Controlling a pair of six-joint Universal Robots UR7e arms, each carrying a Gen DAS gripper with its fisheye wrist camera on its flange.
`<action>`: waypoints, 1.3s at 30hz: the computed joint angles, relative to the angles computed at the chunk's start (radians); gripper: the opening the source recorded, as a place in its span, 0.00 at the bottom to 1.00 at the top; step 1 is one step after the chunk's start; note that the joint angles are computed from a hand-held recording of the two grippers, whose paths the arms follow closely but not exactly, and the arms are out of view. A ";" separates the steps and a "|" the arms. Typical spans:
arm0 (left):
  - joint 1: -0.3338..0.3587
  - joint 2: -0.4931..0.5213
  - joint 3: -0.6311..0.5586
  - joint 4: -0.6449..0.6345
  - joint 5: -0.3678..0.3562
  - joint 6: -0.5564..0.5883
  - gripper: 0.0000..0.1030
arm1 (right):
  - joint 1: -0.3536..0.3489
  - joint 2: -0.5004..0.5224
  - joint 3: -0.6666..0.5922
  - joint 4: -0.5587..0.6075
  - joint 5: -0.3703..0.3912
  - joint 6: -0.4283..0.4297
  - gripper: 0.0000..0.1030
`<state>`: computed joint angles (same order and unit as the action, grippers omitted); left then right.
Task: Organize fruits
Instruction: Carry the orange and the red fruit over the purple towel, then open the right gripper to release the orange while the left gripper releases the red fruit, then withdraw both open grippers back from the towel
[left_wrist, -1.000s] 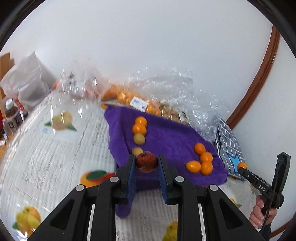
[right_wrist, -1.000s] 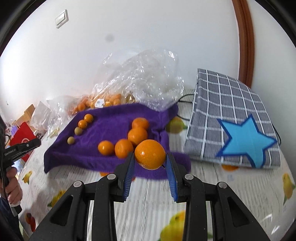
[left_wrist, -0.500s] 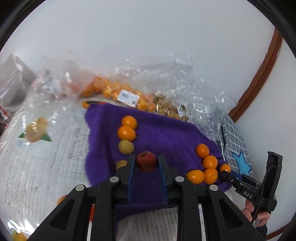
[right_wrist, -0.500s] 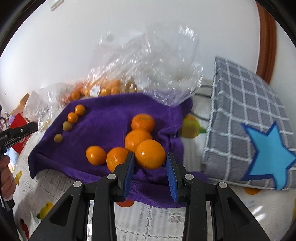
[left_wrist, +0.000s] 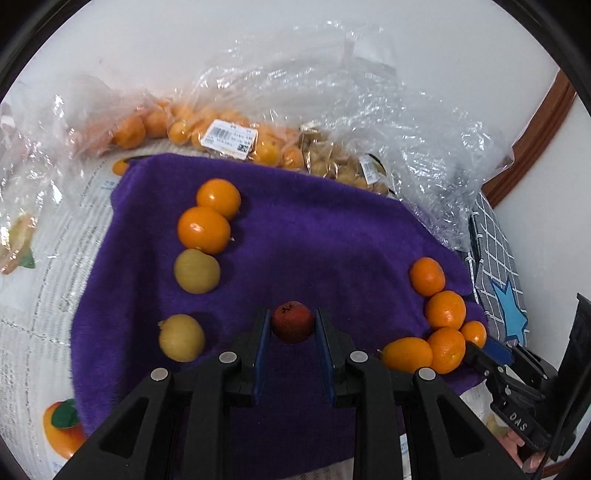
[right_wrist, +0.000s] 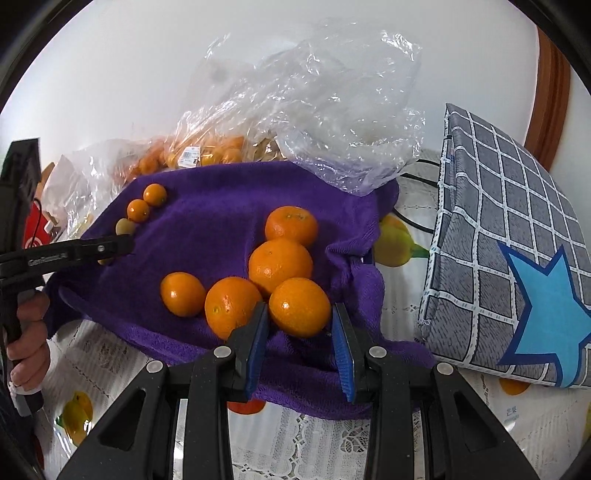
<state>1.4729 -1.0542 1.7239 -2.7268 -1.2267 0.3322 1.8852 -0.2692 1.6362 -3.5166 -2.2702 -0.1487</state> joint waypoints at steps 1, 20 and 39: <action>-0.001 0.004 -0.002 0.004 0.006 -0.003 0.23 | 0.001 0.001 -0.002 0.005 -0.004 -0.004 0.33; -0.018 -0.018 0.039 -0.049 0.060 0.025 0.43 | 0.020 -0.004 0.033 -0.100 0.029 -0.037 0.51; -0.147 -0.352 0.352 -0.166 0.143 0.039 0.61 | 0.234 -0.106 0.138 -0.087 -0.239 0.178 0.53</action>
<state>1.3263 -1.4063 2.0757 -2.8932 -1.0835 0.3715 2.1194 -0.3749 1.7745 -3.6035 -2.5090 0.0290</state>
